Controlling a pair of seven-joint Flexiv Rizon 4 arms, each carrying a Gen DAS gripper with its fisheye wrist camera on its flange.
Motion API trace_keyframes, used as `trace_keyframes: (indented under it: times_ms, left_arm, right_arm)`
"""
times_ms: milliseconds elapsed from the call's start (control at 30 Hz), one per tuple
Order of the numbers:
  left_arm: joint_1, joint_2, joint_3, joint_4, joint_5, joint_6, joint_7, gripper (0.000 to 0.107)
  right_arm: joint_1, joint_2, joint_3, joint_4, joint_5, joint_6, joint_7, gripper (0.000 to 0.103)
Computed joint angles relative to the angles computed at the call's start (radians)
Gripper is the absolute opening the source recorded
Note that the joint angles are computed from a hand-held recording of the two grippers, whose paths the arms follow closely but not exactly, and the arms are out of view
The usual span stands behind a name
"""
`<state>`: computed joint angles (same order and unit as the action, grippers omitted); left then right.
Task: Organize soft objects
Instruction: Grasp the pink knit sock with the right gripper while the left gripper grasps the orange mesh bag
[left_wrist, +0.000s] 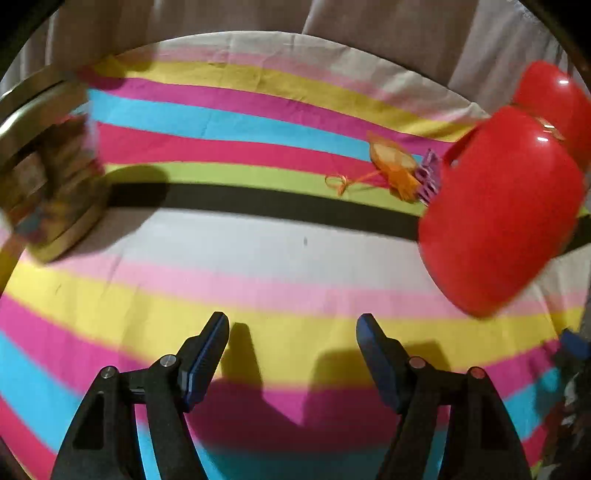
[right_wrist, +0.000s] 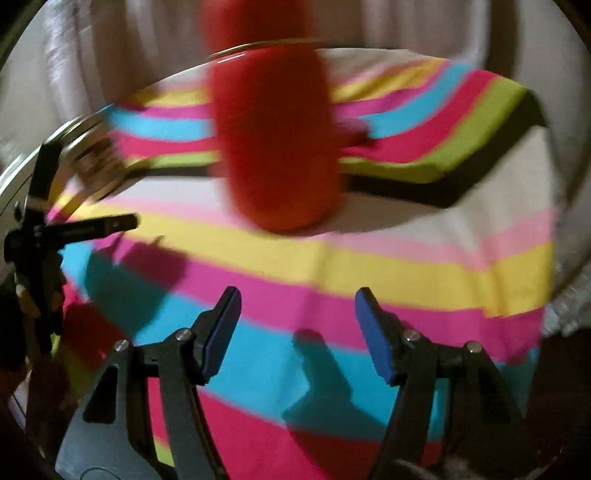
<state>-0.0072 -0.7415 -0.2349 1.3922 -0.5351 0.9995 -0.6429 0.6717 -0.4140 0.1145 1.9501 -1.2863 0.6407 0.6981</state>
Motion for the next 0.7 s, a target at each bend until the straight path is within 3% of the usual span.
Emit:
trace_keyframes:
  times_ms: [133,300,433,533,700]
  left_arm:
    - [-0.035,-0.071,0.018,-0.102,0.045,0.019,-0.022,0.075]
    - [-0.014,-0.087,-0.011,-0.121,0.038,-0.012,0.003,0.087]
    - [-0.032,-0.088,0.007,-0.127,0.07,-0.022,0.018,0.103]
    - [-0.05,-0.086,0.027,-0.127,0.101,-0.017,0.017,0.103]
    - [-0.025,-0.092,-0.004,-0.132,0.068,-0.04,0.022,0.103]
  right_arm:
    - [-0.073,0.077,-0.022,0.074,-0.036,0.007,0.066,0.068]
    - [-0.238,0.106,-0.067,0.075,-0.18,0.186,0.09,0.067]
    - [-0.344,0.047,-0.103,-0.015,-0.219,0.35,0.041,0.067]
    - [-0.414,-0.012,-0.135,-0.084,-0.241,0.519,0.085,0.068]
    - [-0.511,-0.156,-0.185,-0.244,-0.276,0.852,0.192,0.068]
